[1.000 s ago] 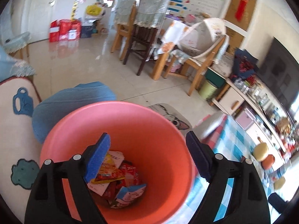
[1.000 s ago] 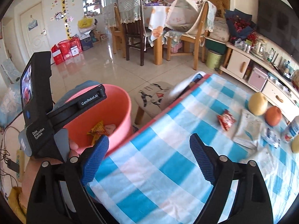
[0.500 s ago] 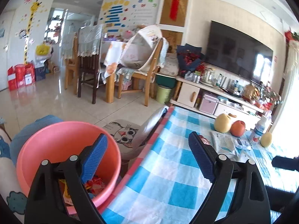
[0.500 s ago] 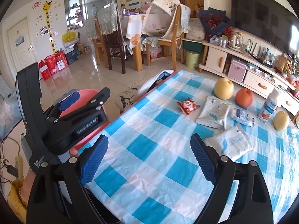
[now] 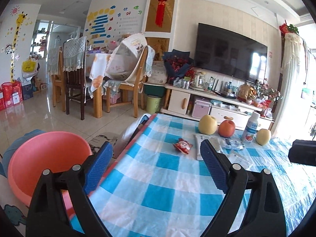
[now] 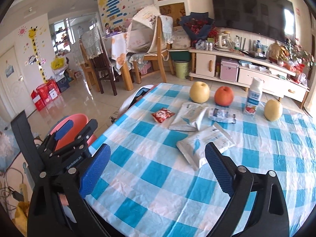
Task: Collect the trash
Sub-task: 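Bring both tools back over the table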
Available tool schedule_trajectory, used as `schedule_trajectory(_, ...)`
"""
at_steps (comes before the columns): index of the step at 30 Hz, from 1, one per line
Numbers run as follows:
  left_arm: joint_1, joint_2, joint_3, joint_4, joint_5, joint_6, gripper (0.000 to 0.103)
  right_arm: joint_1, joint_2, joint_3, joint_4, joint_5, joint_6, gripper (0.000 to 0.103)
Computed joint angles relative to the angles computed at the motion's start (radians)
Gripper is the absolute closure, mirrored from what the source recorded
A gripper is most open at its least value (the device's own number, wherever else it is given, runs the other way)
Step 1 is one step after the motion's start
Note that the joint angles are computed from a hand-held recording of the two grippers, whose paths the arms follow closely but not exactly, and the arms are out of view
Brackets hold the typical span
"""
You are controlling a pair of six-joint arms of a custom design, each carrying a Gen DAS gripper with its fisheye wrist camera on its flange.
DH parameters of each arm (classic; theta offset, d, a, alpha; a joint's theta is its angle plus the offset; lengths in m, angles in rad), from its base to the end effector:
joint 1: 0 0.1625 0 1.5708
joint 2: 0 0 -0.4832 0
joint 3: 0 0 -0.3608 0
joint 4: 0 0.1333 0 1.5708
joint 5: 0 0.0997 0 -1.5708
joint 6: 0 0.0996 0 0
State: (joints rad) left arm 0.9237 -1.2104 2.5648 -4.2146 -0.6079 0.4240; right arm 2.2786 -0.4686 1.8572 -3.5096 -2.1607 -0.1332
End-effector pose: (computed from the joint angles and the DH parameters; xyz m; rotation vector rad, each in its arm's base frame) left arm -0.0275 -0.3931 0.3423 0.3230 1.9857 -1.5081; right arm 0.4654 -0.4240 0.0075 0.8517 -2.4470 0.9210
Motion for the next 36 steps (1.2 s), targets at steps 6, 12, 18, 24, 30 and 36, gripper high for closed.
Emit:
schedule_trajectory(6, -0.054, 0.051, 0.034, -0.021, 0.022, -0.022, 0.011, -0.035, -0.063, 0.075, -0.053, 0.004, 0.031, 0.007)
schedule_trajectory(12, -0.117, 0.092, 0.064, -0.006, 0.076, -0.072, 0.011, -0.063, -0.128, 0.134, -0.084, 0.005, 0.069, 0.007)
schedule_trajectory(18, -0.157, 0.084, 0.051, 0.218, 0.132, -0.211, 0.01, -0.079, -0.181, 0.151, -0.08, -0.045, 0.077, 0.007)
schedule_trajectory(24, -0.116, 0.027, -0.01, 0.565, 0.085, -0.379, 0.01, -0.129, -0.243, 0.176, -0.082, -0.076, 0.095, 0.007)
schedule_trajectory(30, 0.009, 0.071, -0.143, 0.666, -0.06, -0.397, 0.01, -0.183, -0.269, 0.155, -0.027, -0.085, 0.111, 0.007)
schedule_trajectory(36, 0.088, 0.159, -0.303, 0.745, -0.19, -0.32, 0.01, -0.238, -0.24, 0.08, 0.044, -0.059, 0.159, 0.007)
